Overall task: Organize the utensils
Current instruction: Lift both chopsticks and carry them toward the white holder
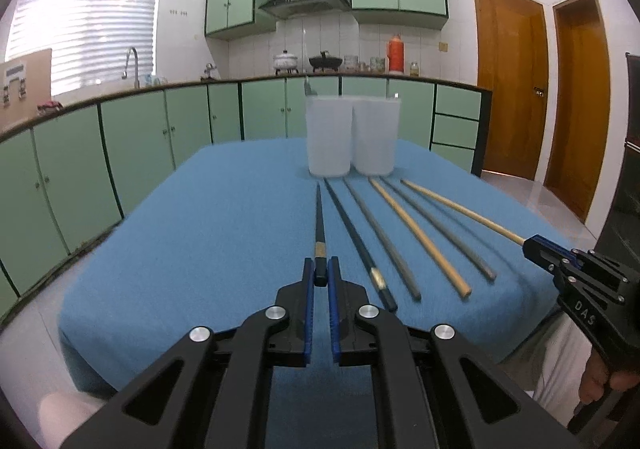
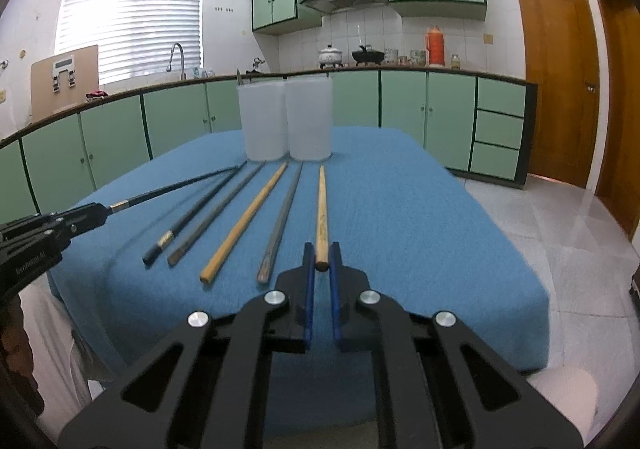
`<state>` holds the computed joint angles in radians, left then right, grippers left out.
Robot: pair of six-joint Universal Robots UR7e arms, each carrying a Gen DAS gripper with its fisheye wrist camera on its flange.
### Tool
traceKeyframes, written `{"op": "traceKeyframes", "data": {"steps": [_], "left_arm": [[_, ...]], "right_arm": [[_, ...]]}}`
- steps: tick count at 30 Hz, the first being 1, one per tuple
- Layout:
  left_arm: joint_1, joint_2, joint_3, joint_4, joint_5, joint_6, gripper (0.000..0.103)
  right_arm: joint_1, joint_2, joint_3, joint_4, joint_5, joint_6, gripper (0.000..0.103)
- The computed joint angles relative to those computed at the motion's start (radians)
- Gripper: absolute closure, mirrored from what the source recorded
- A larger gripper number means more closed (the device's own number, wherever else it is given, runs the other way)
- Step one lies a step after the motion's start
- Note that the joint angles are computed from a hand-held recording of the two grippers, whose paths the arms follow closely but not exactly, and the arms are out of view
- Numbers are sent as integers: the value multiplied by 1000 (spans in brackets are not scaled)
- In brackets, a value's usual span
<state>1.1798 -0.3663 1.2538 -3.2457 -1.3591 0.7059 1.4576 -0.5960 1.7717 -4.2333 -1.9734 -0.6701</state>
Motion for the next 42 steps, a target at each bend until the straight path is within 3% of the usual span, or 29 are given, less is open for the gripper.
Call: {"op": "traceKeyframes", "data": {"steps": [13,18,28,42], "left_arm": [[-39,-33,-53,-49,-120,34,97],[-55,-19,-133,8,-161,29,97],[-70,46,-338,184,-185,-14,97],[-75,146,-596,342,-223,-39,97]], "right_arm": [[51,-123,-2,17,76,-85,97],[73,-186,-44,134,98,-62,97],[106,-240,-173,400,73,-4,97],[125,-224,-348,588,107,-30,97]]}}
